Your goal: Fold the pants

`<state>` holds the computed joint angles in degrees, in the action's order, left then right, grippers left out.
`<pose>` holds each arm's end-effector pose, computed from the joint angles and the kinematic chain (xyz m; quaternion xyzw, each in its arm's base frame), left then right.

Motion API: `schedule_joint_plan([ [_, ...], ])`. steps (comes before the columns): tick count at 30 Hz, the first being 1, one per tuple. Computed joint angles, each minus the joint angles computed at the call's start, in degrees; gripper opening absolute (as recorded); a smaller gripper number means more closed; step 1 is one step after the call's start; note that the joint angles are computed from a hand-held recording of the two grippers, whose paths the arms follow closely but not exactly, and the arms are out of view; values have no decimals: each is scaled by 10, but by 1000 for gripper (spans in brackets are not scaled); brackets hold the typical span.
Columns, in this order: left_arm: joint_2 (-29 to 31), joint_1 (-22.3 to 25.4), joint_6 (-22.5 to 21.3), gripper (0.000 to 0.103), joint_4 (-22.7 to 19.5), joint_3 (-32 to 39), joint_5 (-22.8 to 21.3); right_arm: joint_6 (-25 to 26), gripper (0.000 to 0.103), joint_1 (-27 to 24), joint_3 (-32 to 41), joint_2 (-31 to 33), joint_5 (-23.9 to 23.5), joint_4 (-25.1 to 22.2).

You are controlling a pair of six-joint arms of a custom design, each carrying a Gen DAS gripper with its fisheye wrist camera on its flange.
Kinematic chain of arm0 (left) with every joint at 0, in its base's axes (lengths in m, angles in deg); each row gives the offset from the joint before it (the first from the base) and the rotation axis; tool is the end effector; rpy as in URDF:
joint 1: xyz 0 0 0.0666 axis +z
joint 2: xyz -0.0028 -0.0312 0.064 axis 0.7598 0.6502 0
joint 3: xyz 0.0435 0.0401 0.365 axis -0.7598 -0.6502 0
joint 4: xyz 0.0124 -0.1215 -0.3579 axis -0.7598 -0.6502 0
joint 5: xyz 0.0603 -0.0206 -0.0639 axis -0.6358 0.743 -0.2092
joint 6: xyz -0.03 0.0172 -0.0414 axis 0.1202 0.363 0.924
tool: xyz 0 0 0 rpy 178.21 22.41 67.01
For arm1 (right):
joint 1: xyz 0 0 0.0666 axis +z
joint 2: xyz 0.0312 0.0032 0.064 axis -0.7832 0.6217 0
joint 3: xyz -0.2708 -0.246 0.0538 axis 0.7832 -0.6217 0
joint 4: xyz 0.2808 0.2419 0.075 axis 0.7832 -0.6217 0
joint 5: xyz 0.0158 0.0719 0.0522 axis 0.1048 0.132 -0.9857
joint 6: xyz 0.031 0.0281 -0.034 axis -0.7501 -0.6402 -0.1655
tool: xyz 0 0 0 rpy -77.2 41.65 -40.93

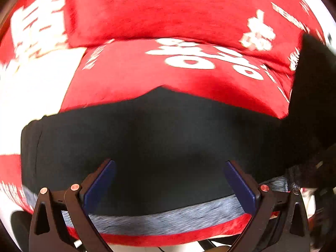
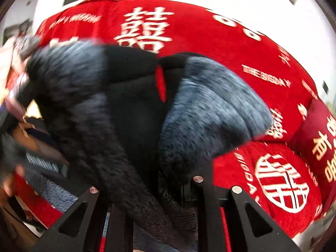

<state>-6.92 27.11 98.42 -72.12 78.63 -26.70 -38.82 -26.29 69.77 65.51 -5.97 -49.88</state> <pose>0.3598 -0.1431 0.4663 -0.1410 0.9631 -0.0534 0.2232 0.3336 0.1535 0.5189 -0.2558 0.8525 0.0196 0.4555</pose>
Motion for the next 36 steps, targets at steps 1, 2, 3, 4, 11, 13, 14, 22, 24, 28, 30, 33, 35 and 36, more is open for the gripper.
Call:
schedule_joint_plan([
  [1,-10,12,5,103,2,-13,9,8,19,21,-9,2,14,2],
  [2,-22,28,10,103,3,-30,20,16,18,39,-18,3,27,5],
  [3,-31,38,14,103,4,-41,26,25,18,59,-29,4,44,9],
  [4,-38,47,17,103,5,-51,32,38,18,79,-42,4,64,13],
  [11,-66,78,24,103,23,-84,51,75,18,160,-89,27,201,25],
  [13,-72,80,28,103,30,-84,48,81,18,177,-95,28,240,35],
  [14,-72,83,28,103,32,-82,52,78,19,180,-92,33,248,30],
  [22,-67,78,35,103,31,-83,54,32,20,177,-60,50,271,45],
  [24,-69,79,38,103,32,-87,55,54,20,188,-69,62,293,36],
  [28,-72,84,37,103,29,-85,51,86,38,209,-100,51,331,50],
  [30,-71,85,36,103,28,-79,48,92,69,213,-101,35,326,43],
  [33,-67,80,32,103,29,-64,45,101,84,209,-95,-9,258,14],
  [35,-58,72,26,103,26,-49,47,98,84,197,-88,-39,186,-22],
  [36,-52,65,22,103,24,-40,45,87,84,182,-84,-56,140,-36],
])
